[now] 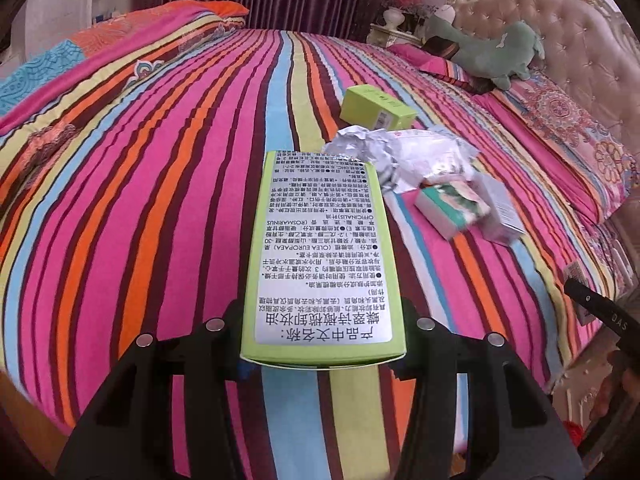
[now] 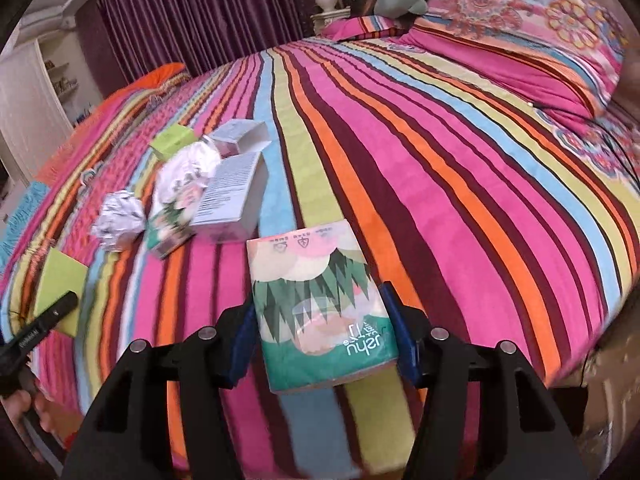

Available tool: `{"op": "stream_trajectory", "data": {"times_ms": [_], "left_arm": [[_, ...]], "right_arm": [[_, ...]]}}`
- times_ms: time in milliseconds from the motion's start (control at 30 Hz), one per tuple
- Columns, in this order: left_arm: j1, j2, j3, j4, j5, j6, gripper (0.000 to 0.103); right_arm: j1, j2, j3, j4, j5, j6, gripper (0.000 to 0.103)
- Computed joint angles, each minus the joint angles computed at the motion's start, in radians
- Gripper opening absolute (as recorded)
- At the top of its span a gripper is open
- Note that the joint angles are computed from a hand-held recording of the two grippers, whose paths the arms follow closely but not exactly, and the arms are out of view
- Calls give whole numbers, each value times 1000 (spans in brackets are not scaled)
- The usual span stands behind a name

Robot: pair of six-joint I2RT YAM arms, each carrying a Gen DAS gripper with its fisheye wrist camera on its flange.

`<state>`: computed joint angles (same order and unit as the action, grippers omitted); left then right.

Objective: Collect trash
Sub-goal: 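Carry box and tissue pack to the wastebasket and release both inside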

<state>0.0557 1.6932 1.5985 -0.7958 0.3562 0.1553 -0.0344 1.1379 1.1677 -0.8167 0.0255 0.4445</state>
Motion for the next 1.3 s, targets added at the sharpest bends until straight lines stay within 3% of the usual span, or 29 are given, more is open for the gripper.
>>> {"op": "stream_trajectory", "data": {"times_ms": [167,400,600,833,1067,1300], "left_arm": [[34,-180,-150,-28,26,55,48],[102,-395,-343,-106,63,143,48],[166,-540,-465,-192,82,233,48],[167,-628,-606,-317,81,309,48],[84,-552,-667,-311,-40,272,48],[34,-421,-697,-315,-89,232,48]], "right_arm": [[110,-143,-55,-61,26,107,55],[458,-256,-105,-183,265,310,55],[677,-280,-138,-265,355,495,55],[703,-309,-306,-204,132,662,55],[652,-293,-386,-176,-21,687,55],[620,-284,-450,-146,-129,717,55]]}}
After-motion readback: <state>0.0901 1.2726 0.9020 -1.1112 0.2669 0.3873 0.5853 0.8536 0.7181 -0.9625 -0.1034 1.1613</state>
